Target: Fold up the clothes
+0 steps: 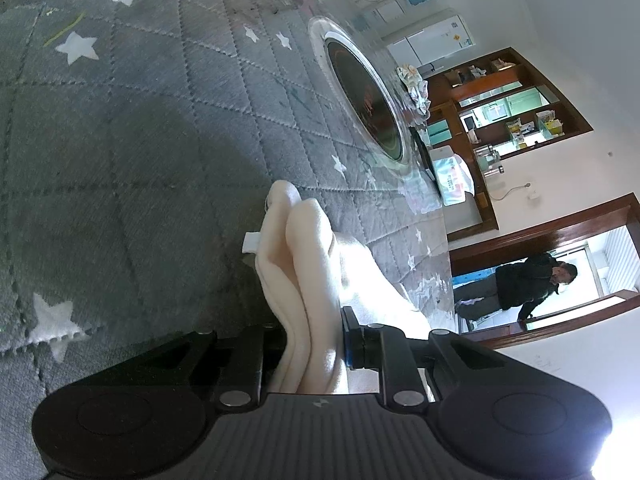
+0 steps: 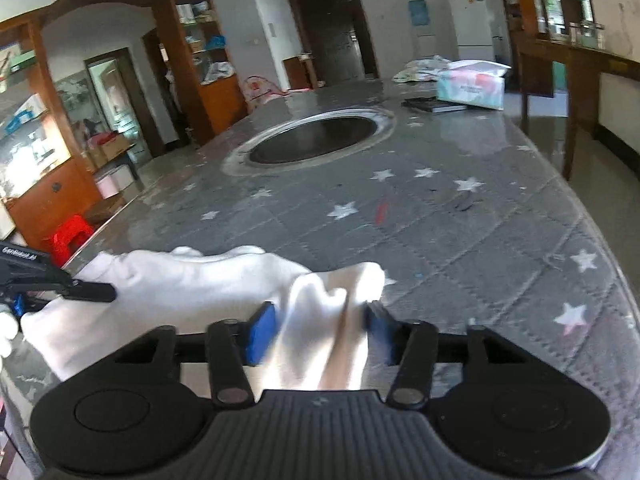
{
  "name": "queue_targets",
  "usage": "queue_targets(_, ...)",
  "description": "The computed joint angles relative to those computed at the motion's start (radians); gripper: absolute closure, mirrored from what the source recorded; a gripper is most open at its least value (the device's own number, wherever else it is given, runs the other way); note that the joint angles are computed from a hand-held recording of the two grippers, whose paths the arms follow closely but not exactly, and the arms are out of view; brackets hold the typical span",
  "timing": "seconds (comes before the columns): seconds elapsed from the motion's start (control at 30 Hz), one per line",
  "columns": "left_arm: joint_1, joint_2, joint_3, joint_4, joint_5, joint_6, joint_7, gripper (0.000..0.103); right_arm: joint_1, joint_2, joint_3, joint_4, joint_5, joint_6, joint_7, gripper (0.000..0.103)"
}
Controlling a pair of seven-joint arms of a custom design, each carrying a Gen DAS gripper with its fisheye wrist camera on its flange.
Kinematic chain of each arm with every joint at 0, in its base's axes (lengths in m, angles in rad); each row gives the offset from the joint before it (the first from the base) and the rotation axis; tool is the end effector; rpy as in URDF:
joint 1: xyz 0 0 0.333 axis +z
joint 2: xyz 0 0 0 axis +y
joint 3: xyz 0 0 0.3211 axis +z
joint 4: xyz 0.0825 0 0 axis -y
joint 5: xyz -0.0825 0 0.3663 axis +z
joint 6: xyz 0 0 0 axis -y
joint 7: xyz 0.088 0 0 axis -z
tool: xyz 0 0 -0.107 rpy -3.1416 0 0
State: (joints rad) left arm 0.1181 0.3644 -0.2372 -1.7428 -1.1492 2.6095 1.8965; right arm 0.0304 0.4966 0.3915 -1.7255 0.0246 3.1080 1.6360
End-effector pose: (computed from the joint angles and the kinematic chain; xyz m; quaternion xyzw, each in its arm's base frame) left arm 0.6691 -0.0419 0.4293 0.7593 -0.4576 0.4497 0.1085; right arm 0.6606 0.2391 0.4405 -0.6914 0.5661 -0.1611 0.4190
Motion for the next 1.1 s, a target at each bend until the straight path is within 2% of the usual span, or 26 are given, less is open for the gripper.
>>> queue_targets(0.1,-0.003,0.001,0.002,0.002,0.012,0.0,-0.008,0.082,-0.011,0.005,0.025,0.002,0.005,-0.001,-0.016,0.078)
queue_targets(0.13,-0.005,0.001,0.004,0.004,0.021,0.0,-0.014,0.083,0.0,0.002,0.015,0.0,0.004,0.004,-0.01,0.085)
queue_targets(0.17,-0.01,0.0,0.007,0.005,0.037,0.002,-0.024,0.083,0.006,-0.003,0.01,-0.006,0.003,0.015,-0.006,0.088)
queue_targets(0.3,-0.034,-0.012,0.019,0.004,0.134,0.025,-0.056,0.084,0.015,-0.026,-0.001,-0.035,-0.016,0.062,0.021,0.091)
queue_targets(0.53,-0.031,-0.031,-0.005,0.008,0.126,0.036,0.017,0.085,0.004,-0.092,-0.009,-0.104,-0.093,0.133,0.093,0.092)
queue_targets(0.6,-0.039,-0.032,-0.007,0.016,0.133,0.037,0.031,0.085,0.019,-0.117,-0.035,-0.123,-0.122,0.153,0.117,0.092)
queue_targets(0.77,-0.057,-0.023,-0.013,0.05,0.152,0.034,0.046,0.085,0.125,-0.176,-0.181,-0.17,-0.174,0.198,0.192,0.092)
queue_targets(1.1,-0.097,0.041,-0.031,0.161,0.232,0.009,0.022,0.085,0.447,-0.246,-0.577,-0.244,-0.175,0.246,0.264,0.092)
